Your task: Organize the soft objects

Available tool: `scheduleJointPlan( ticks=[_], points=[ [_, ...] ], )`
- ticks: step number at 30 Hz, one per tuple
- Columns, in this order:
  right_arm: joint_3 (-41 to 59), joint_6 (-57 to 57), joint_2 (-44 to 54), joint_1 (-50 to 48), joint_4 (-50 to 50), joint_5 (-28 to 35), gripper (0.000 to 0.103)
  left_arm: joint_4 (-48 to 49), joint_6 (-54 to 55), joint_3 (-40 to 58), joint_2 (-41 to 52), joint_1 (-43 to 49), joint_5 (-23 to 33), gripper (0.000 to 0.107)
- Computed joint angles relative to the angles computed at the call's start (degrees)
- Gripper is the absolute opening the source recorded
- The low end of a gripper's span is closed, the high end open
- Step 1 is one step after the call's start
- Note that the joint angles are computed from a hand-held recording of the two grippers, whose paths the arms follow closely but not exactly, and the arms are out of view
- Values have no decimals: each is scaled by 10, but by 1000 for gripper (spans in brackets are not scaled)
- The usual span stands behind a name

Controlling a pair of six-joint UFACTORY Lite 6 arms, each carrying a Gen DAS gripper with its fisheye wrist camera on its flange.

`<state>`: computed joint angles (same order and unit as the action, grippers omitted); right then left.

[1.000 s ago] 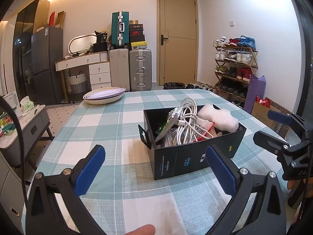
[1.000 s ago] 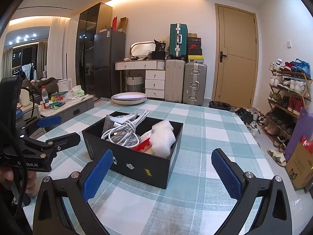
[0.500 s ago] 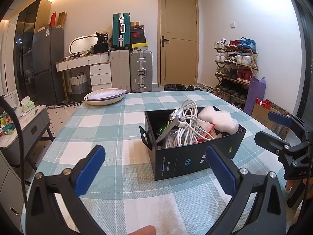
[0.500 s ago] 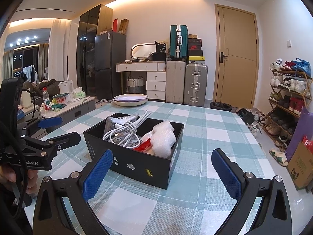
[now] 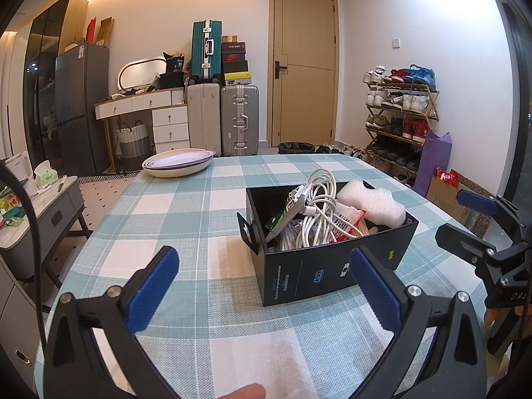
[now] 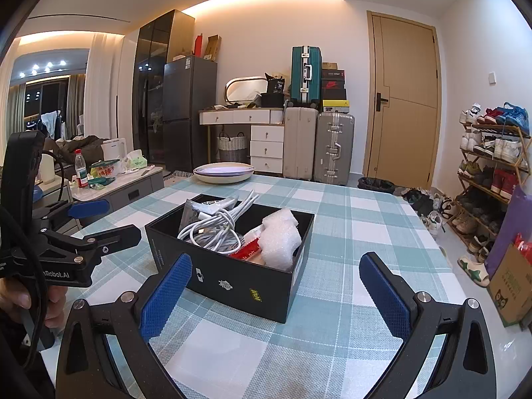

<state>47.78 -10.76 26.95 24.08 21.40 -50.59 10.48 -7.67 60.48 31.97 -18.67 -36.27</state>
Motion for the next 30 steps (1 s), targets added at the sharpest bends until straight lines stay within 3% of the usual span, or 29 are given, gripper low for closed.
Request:
scheduleJointPlan(
  ticks=[30],
  points=[
    [-2, 5, 1, -1, -5, -6, 103, 0, 0, -1, 0, 0, -1, 103]
  ],
)
